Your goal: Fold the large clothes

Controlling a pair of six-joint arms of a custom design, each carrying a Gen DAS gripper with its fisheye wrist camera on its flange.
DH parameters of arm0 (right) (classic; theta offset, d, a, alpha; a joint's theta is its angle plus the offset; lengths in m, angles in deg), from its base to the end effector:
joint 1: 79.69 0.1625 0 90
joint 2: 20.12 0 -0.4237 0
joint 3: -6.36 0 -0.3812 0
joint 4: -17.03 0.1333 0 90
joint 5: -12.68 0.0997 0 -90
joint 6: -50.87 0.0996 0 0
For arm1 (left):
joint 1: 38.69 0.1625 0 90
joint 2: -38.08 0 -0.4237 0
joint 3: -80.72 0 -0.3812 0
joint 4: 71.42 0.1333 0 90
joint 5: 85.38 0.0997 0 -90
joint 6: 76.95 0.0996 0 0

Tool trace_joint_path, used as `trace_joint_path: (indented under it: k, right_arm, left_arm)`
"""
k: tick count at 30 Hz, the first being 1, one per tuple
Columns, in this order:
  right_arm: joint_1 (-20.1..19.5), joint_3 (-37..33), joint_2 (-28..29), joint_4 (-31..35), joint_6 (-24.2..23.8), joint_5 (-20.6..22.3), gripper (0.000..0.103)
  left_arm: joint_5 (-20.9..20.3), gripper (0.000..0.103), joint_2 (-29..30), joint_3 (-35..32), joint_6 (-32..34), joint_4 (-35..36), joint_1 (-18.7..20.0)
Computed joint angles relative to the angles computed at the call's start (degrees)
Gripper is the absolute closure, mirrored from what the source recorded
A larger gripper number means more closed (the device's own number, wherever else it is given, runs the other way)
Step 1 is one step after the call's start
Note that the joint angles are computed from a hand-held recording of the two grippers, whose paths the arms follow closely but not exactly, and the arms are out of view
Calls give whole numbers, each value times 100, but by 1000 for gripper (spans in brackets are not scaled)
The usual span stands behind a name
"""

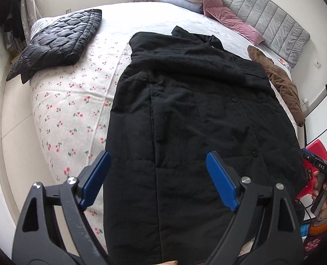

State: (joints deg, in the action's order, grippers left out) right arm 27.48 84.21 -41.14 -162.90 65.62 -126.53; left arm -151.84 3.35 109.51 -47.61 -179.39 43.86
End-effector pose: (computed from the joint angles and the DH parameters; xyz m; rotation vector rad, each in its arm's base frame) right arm 0.2688 -0.6738 -0.0047 -0.2643 -2.3052 0.9464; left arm 0.0607 -0.8707 0.4003 0.7195 2.5311 -0.4425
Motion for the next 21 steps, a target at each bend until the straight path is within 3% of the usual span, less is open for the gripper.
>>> trace_joint_path:
  k: [9, 15, 17, 21]
  right_arm:
    - [-75, 738, -198, -95, 482, 31, 21]
    - [-152, 1027, -332, -192, 426, 145, 21]
    - [-155, 1079, -362, -224, 389, 178, 21]
    - [-104, 1051, -345, -141, 338, 28, 21]
  left_arm:
    - [299, 14, -429, 1042, -331, -77, 178]
    - [693, 13, -554, 1700, 349, -644, 203]
    - [664, 2, -582, 1810, 509, -766, 223]
    - [638, 1, -677, 2121, 896, -1123, 255]
